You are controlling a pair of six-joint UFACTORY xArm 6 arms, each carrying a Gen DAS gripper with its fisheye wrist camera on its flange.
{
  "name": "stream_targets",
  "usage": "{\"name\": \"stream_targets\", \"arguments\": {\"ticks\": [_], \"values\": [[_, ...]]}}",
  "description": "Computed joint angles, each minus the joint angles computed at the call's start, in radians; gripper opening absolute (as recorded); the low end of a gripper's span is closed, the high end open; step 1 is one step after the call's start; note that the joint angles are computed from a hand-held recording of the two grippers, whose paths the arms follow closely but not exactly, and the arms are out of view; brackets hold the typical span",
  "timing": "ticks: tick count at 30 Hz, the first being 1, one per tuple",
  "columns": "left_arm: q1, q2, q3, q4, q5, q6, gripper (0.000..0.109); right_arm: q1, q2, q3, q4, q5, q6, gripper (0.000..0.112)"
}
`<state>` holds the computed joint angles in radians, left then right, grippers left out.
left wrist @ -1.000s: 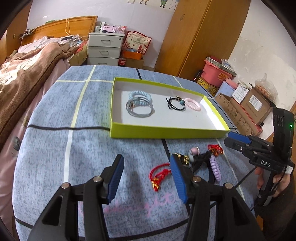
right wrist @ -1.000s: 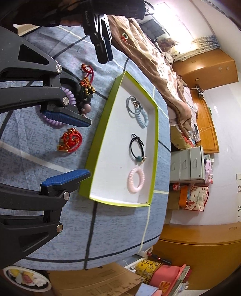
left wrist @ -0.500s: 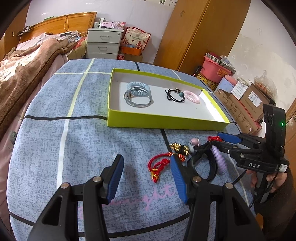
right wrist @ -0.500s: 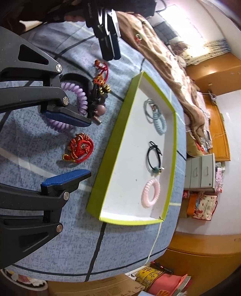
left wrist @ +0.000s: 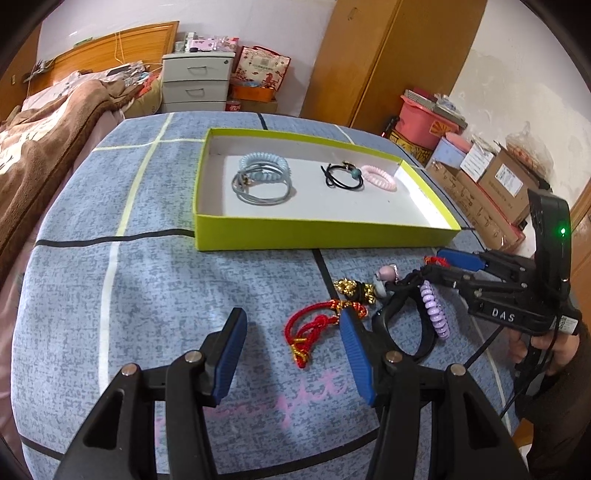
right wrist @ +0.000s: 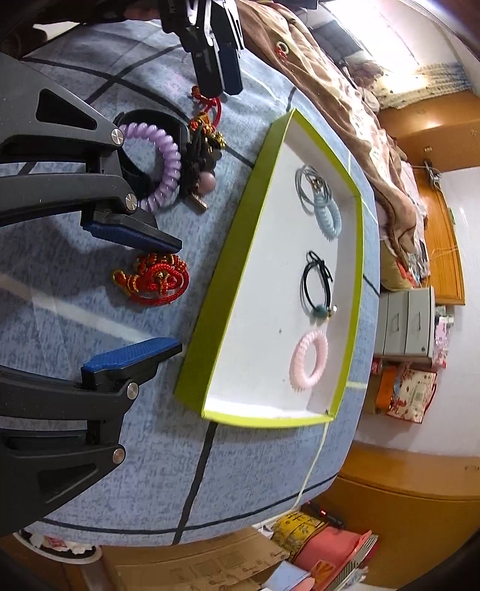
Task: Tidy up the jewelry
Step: 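Withdraw both open tools from the box back to the remaining accessories, then grasp the red knotted cord with the right tool while the left grasps the red tassel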
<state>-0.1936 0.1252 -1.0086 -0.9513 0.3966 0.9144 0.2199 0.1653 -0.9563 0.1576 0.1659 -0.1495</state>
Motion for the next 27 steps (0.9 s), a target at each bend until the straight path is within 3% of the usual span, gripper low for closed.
{"name": "stream_targets", "arguments": {"ticks": [2,5,8,11,14,22,27], "values": [[-0.007,0.006,-0.002,0.026,-0.005,-0.011,0.055,-0.015,-0.008,0.009,-0.088,-0.002,0.088,0.021],[-0.024,0.012,0.002,0.080,-0.045,-0.031,0.055,-0.018,-0.020,0.023,-0.032,-0.005,0.049,0.021],[-0.029,0.019,-0.010,0.090,-0.025,-0.025,0.055,-0.024,-0.031,0.036,-0.052,-0.006,0.065,0.021],[-0.050,0.022,0.001,0.169,-0.079,-0.061,0.055,-0.029,-0.045,0.050,-0.064,-0.004,0.080,0.021],[-0.052,0.028,-0.009,0.164,-0.052,-0.037,0.057,-0.032,-0.059,0.065,-0.025,-0.006,0.055,0.020],[-0.081,0.048,-0.013,0.325,-0.110,-0.133,0.061,-0.042,-0.089,0.099,-0.001,-0.010,0.050,0.018],[-0.084,0.045,-0.007,0.305,-0.118,-0.120,0.060,-0.041,-0.095,0.105,0.023,-0.013,0.033,0.018]]}}
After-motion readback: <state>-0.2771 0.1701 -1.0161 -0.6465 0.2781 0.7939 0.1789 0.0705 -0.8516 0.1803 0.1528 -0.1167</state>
